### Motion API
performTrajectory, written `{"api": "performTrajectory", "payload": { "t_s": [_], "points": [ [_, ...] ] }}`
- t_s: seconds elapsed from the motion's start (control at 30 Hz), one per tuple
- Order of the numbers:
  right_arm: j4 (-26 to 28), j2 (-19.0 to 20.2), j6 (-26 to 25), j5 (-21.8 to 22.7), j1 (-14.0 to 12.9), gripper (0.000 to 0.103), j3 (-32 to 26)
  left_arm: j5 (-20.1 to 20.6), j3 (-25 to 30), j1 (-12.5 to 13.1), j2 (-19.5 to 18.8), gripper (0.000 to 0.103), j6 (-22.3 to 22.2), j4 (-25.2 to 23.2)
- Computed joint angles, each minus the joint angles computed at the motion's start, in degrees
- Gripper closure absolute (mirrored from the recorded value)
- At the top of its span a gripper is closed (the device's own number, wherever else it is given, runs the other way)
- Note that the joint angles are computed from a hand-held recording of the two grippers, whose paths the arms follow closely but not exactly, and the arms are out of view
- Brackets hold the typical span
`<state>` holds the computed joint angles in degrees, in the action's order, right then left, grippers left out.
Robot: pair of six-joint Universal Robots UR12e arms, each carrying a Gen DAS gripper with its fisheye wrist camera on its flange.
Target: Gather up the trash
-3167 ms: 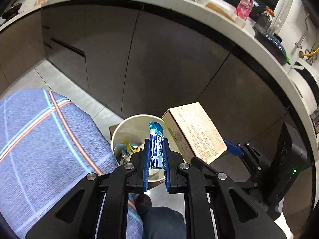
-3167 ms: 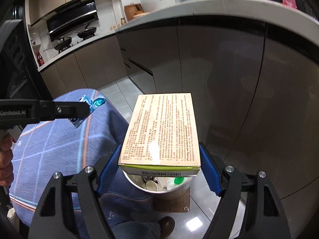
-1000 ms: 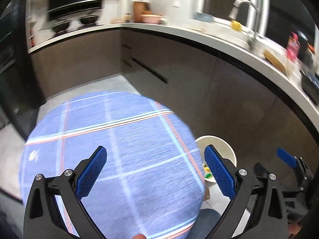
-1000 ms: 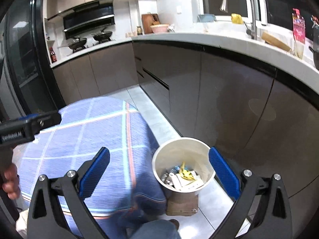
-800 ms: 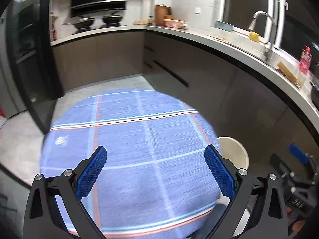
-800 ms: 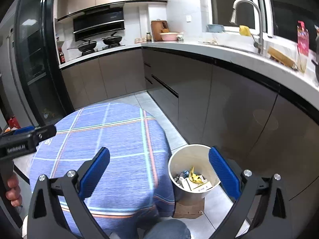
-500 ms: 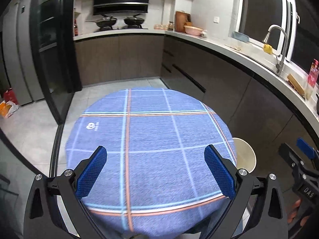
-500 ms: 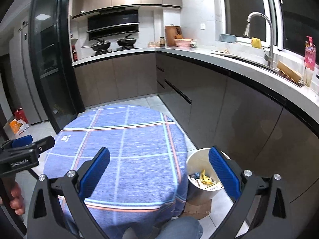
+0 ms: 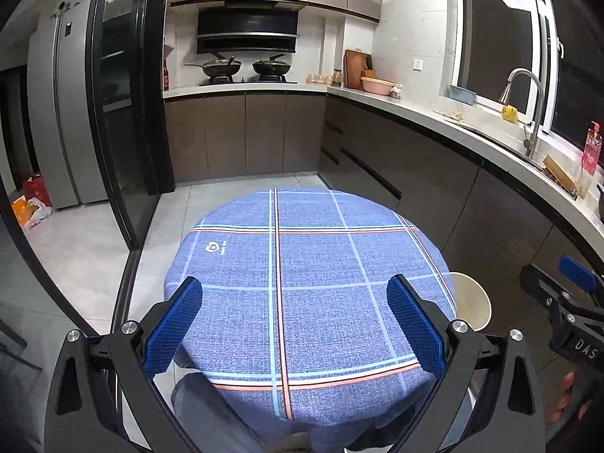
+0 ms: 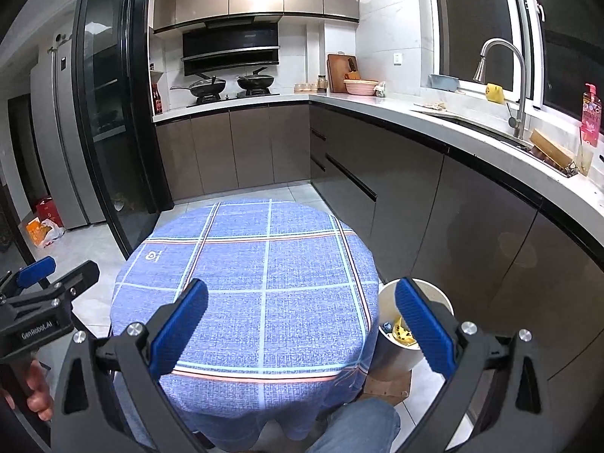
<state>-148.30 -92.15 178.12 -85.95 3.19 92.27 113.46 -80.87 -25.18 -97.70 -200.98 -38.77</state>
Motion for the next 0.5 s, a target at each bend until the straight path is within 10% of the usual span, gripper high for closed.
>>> {"api": "performTrajectory", "payload": {
  "t_s": [0.5],
  "points": [
    [-0.15, 0.09, 0.44, -0.72, 0.58, 0.003, -0.38, -0.15, -0.30, -0.43, 0.19, 0.008, 0.47, 0.93]
  ]
}}
